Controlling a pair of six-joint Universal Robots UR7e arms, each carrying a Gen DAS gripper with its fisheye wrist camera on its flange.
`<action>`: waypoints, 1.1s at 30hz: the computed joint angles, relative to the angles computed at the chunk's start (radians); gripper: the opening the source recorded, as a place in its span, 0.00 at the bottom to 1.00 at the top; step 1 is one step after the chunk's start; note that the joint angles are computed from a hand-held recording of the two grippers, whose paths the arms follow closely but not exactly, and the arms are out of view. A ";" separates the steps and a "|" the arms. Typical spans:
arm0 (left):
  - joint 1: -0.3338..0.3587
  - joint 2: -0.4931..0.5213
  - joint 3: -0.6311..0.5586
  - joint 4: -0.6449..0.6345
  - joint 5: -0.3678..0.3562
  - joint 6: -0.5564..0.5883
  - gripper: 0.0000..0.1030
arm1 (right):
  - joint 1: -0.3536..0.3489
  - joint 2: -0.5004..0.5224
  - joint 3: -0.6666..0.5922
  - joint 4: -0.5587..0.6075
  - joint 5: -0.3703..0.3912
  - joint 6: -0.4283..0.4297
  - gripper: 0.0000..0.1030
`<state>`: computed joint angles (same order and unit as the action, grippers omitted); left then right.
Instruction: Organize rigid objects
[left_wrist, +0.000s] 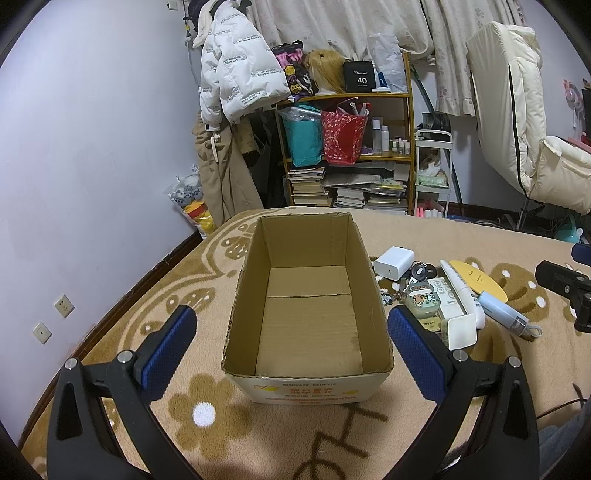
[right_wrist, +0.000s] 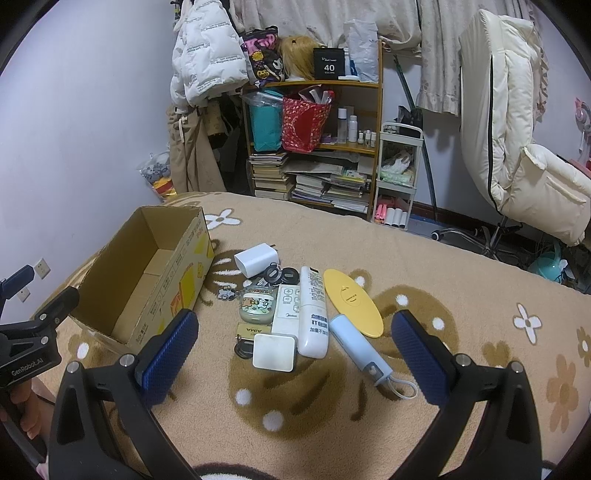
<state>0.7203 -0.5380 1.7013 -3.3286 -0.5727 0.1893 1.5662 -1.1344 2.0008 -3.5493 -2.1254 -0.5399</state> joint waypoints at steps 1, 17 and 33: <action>-0.001 -0.001 -0.001 0.002 0.000 -0.001 0.99 | 0.000 0.000 0.000 0.000 0.000 0.000 1.00; 0.000 0.000 0.001 0.002 -0.001 -0.001 0.99 | 0.000 0.002 -0.001 0.001 -0.001 0.000 1.00; 0.005 -0.002 0.005 0.011 0.002 -0.016 0.99 | -0.003 0.005 -0.005 0.004 0.000 0.002 1.00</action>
